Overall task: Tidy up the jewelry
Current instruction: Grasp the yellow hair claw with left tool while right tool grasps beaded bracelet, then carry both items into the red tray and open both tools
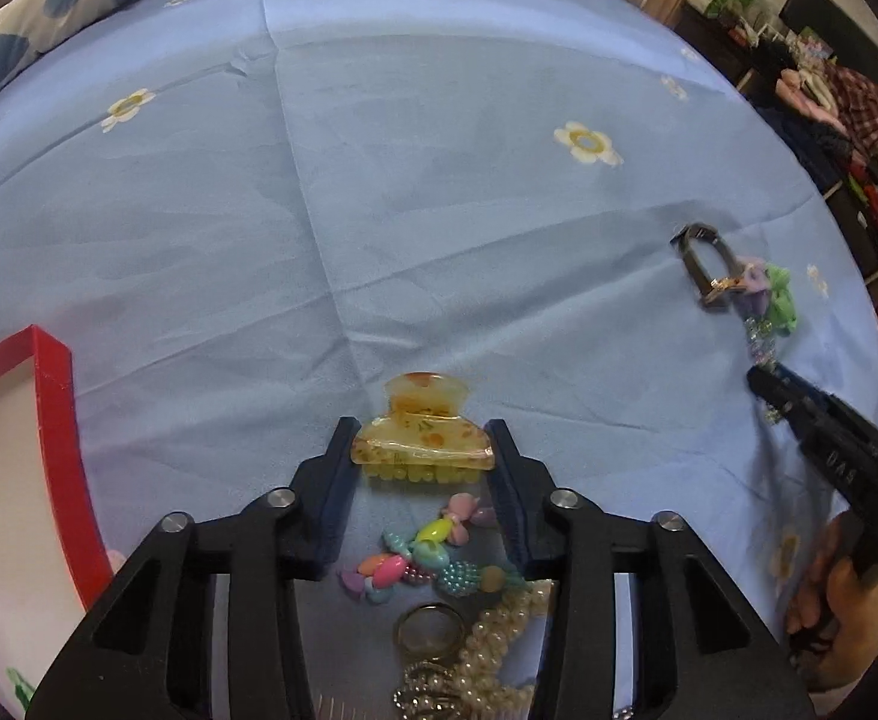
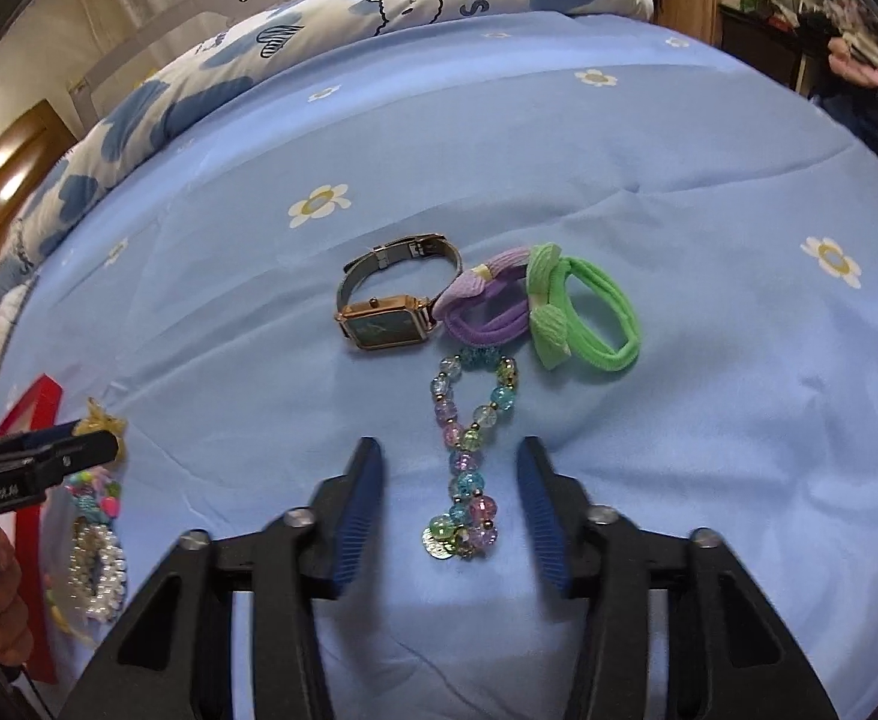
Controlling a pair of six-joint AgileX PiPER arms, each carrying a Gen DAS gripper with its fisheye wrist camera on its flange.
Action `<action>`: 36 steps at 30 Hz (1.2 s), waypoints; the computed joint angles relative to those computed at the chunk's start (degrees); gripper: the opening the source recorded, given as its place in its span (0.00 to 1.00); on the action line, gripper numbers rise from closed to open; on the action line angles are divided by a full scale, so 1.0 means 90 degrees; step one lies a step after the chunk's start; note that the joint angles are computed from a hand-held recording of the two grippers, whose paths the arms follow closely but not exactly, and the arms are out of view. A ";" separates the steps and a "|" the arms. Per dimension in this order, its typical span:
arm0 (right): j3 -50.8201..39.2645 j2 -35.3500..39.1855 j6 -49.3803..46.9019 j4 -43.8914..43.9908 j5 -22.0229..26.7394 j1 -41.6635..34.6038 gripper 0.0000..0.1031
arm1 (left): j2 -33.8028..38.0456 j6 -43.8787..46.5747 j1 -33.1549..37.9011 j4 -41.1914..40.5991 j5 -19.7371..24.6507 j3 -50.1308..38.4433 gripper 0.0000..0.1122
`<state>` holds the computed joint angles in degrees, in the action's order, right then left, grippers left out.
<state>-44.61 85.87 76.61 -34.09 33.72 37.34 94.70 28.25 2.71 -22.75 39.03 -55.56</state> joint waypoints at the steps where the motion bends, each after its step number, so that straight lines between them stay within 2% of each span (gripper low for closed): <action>1: 0.0012 -0.0010 0.0022 -0.0012 0.0004 -0.0001 0.15 | -0.0038 0.0093 0.0033 -0.0069 -0.0022 0.0035 0.35; 2: 0.0050 -0.0042 0.0025 -0.0001 -0.0023 -0.0026 0.09 | -0.0073 0.0168 0.0064 -0.0114 -0.0011 0.0054 0.35; 8: 0.0180 -0.0269 0.0120 0.0095 -0.0269 0.0030 0.07 | -0.0486 0.0638 0.0392 -0.0438 0.0210 0.0231 0.35; 16: 0.0064 -0.0632 0.0731 -0.0038 -0.0222 0.0814 0.07 | -0.1359 0.1597 0.1492 -0.1121 0.1206 0.0432 0.35; 30: -0.1239 0.0145 0.1225 -0.0179 -0.0206 0.2115 0.07 | -0.2277 0.3039 0.3803 -0.1497 0.2445 0.0824 0.35; 36: -0.1913 0.0627 0.1160 -0.0115 -0.0133 0.2534 0.07 | -0.2275 0.3579 0.4799 -0.1557 0.2836 0.0773 0.35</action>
